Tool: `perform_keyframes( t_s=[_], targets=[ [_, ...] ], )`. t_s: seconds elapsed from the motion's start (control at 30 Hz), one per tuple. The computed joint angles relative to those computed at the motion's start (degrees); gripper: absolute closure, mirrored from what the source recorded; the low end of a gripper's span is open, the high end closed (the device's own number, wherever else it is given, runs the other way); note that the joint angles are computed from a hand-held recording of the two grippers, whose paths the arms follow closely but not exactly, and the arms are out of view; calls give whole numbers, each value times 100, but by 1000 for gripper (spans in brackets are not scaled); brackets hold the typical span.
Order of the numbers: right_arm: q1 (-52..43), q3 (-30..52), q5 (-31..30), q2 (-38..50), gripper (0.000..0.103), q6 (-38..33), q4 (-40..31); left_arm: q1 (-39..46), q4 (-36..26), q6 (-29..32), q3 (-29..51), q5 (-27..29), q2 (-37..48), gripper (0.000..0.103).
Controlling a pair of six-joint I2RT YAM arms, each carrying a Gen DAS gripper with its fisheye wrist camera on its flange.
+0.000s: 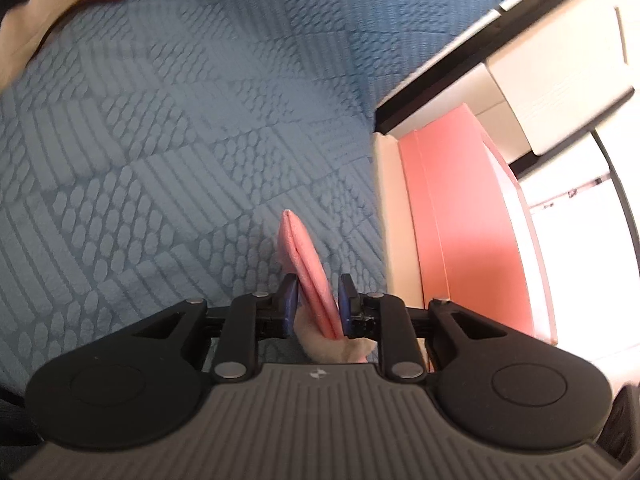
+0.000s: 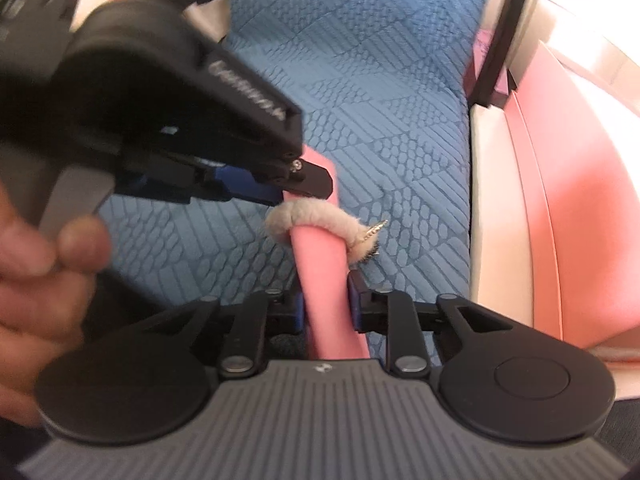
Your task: Organize objects
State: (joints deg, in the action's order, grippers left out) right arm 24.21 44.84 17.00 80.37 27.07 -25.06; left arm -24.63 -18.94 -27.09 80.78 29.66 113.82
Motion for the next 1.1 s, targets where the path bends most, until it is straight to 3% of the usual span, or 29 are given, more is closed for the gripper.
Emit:
perform_keyframes(
  t_s=[0.2, 0.4, 0.7, 0.9, 1.1],
  targets=[
    [-105, -97, -348, -299, 84, 275, -28, -162, -3, 193, -238, -436, -415, 78],
    [-119, -36, -538, -648, 88, 405, -265, -113, -61, -17, -470, -465, -979, 78],
    [-642, 96, -889, -1322, 90, 592, -868, -360, -941, 34, -16, -990, -1440, 78],
    [-1433, 713, -1274, -1780, 90, 254, -1566, -709, -1736, 5, 863, -1209, -1349, 78],
    [-2435, 1696, -1832, -1908, 90, -430, -2294, -1124, -2584, 95, 2363, -1465, -909, 78]
  ],
)
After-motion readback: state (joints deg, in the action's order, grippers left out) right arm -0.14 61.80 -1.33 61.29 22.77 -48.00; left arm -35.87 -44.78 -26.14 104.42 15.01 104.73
